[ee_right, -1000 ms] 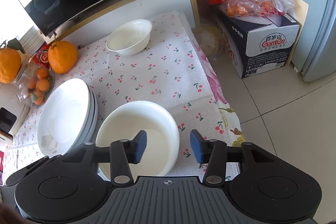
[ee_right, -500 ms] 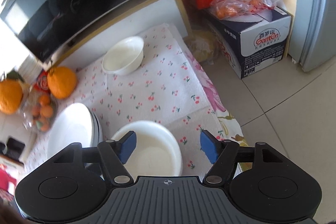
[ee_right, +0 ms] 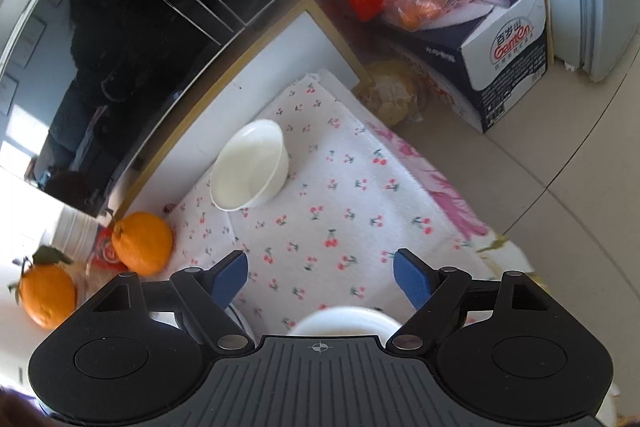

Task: Organize plates and bowls
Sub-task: 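Move the right gripper to the last white bowl and close on its rim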

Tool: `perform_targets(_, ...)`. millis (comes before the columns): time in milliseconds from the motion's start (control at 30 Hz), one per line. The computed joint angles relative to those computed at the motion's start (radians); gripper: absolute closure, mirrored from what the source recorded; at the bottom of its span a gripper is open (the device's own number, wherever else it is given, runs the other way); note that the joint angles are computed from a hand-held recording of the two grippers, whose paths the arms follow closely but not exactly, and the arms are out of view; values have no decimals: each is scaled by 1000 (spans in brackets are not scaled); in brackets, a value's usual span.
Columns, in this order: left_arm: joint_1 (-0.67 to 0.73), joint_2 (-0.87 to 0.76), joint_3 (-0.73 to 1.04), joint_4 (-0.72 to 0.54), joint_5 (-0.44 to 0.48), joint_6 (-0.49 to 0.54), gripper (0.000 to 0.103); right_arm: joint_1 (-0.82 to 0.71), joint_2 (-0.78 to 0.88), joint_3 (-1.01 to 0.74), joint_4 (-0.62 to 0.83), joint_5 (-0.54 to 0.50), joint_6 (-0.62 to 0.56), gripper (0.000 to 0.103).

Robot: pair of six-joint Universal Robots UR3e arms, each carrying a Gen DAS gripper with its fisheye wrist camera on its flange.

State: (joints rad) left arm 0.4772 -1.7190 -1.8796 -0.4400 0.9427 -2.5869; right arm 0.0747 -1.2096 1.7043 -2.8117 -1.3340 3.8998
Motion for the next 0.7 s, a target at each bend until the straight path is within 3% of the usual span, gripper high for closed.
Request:
perform_targets(367, -92, -338, 468, -133, 114, -154, 1, 26, 264, -252, -32, -24, 158, 20)
perform_targets(633, -106, -602, 807, -260, 43, -238, 4, 36, 423, -351, -202, -33, 252, 20)
perform_targets(700, -108, -666, 896, -295, 16, -256, 12, 43, 466, -379, -251, -36, 282, 20)
